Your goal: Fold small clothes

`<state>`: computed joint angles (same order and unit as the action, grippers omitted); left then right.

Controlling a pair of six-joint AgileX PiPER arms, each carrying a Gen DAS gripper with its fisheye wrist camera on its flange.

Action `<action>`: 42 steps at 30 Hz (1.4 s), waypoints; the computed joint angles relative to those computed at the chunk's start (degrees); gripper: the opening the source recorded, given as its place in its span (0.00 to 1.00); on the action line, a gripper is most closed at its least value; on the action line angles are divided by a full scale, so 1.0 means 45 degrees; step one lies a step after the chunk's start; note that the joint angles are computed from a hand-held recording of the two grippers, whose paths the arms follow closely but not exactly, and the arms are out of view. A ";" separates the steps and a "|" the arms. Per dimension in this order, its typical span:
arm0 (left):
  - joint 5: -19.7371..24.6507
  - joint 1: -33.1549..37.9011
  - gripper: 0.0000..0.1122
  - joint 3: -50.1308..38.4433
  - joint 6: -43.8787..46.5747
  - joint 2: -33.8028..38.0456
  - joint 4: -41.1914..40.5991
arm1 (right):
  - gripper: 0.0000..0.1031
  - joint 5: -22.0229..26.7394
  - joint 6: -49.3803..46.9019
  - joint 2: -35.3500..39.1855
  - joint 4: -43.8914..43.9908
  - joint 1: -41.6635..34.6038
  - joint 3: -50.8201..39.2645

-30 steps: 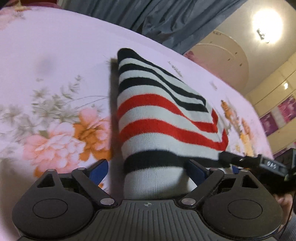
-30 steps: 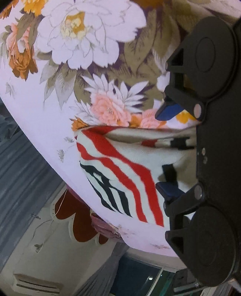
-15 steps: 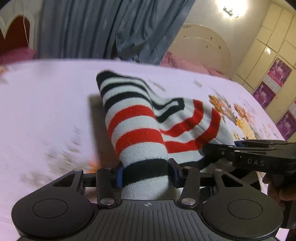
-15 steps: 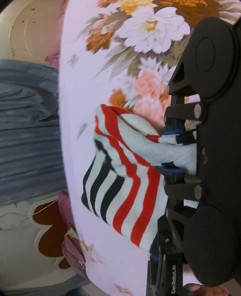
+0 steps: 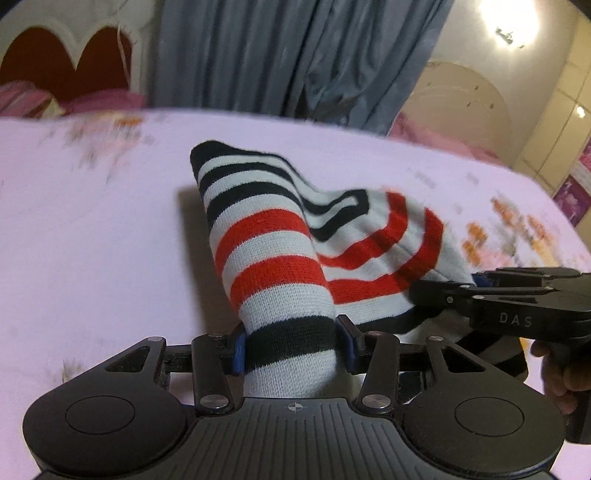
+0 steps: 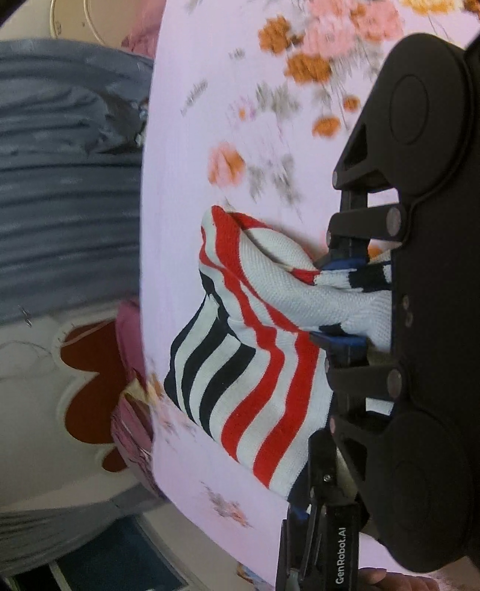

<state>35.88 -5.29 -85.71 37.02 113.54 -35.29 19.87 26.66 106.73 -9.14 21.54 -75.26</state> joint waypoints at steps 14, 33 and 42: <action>-0.2005 0.0797 0.61 0.1367 0.3398 -0.0489 -0.3377 | 0.41 0.0203 0.0899 0.0116 0.0465 -0.0742 0.0016; 0.0301 -0.0375 0.40 -0.3792 0.1145 0.2454 0.1108 | 0.22 0.4405 0.2158 0.3960 -0.2701 -0.0307 -0.5856; 0.0661 0.2038 0.40 0.2597 0.7119 -0.1419 -0.4111 | 0.38 0.1703 0.4654 -0.1089 -0.2787 0.0538 0.0832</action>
<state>38.85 3.89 -74.03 69.06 107.16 -53.79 27.53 47.60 101.83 -21.68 23.97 -71.51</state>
